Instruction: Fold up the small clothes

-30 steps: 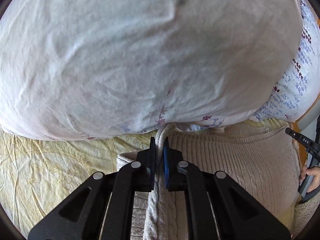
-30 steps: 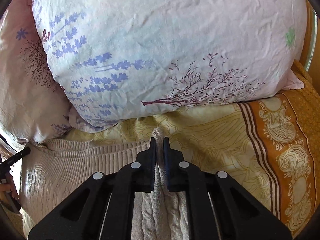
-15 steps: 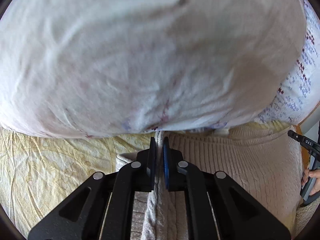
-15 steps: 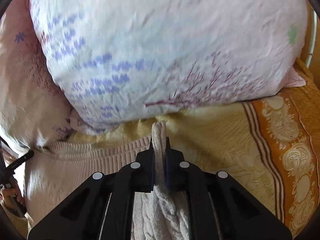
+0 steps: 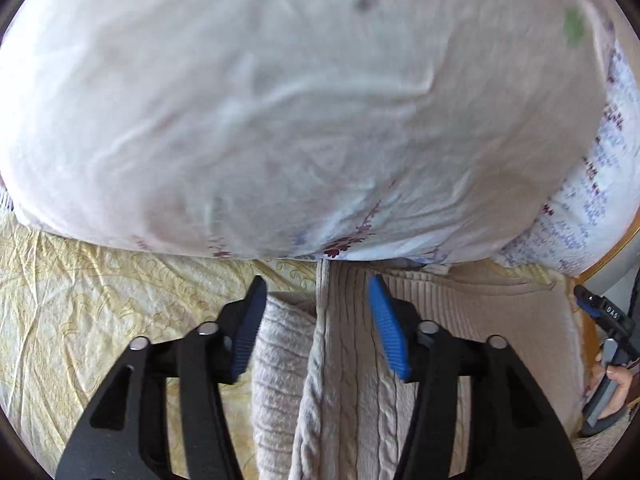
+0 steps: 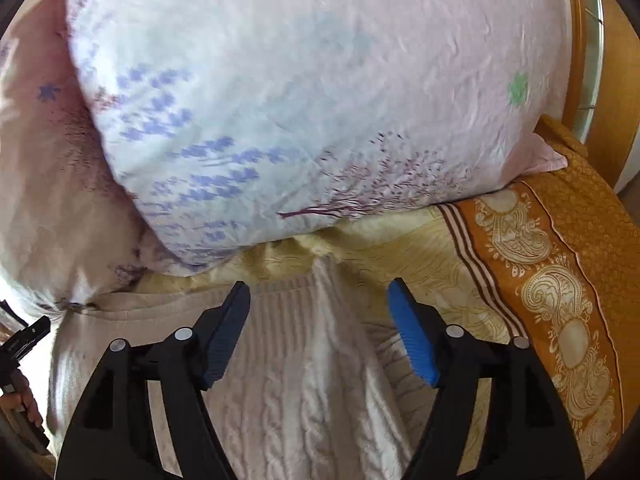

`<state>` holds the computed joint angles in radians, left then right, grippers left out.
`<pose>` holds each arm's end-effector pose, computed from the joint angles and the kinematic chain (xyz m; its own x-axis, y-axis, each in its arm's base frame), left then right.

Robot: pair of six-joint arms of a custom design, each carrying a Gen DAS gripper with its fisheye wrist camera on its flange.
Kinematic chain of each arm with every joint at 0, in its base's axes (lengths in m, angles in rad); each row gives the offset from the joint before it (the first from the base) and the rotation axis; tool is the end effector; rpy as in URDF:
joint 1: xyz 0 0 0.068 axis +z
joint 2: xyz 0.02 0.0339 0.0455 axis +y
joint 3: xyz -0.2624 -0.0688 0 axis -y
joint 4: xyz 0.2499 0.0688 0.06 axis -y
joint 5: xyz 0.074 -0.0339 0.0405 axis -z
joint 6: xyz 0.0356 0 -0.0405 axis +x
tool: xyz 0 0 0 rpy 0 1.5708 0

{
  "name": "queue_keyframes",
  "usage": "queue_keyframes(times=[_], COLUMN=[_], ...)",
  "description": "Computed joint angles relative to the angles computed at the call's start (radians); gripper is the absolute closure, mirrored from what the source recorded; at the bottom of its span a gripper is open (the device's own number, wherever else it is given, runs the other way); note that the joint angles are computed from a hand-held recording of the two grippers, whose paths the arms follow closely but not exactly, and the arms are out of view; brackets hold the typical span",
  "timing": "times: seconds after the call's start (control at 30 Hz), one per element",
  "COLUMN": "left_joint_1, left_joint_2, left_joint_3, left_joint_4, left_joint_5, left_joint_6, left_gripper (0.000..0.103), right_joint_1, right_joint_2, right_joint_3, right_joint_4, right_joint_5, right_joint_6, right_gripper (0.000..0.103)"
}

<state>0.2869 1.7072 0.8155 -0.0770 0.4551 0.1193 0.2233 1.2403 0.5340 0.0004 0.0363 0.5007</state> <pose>0.3107 0.0754 0.1294 -0.7867 -0.1206 -0.6055 0.0788 0.9531 -0.2923 0.2414 0.0535 0.1741 -0.6483 0.3447 -0.6789 0.1332 0.9292 0.3447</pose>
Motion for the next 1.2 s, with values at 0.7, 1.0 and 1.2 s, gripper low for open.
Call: queue_keyframes(times=[0.7, 1.0, 1.2], left_joint_1=[0.174, 0.222, 0.219], left_joint_2=[0.008, 0.106, 0.155], left_joint_3=[-0.042, 0.005, 0.005], left_joint_4=[-0.325, -0.394, -0.392], left_joint_5=[0.212, 0.391, 0.435], left_joint_6=[0.256, 0.21, 0.135], left_gripper=[0.031, 0.048, 0.078], right_joint_1=[0.526, 0.502, 0.549], right_joint_2=[0.292, 0.27, 0.294], right_joint_3=[-0.018, -0.038, 0.015], right_joint_4=[0.403, 0.408, 0.331], right_joint_5=[0.005, -0.005, 0.091], right_joint_6=[0.256, 0.172, 0.126], right_gripper=[0.001, 0.001, 0.001])
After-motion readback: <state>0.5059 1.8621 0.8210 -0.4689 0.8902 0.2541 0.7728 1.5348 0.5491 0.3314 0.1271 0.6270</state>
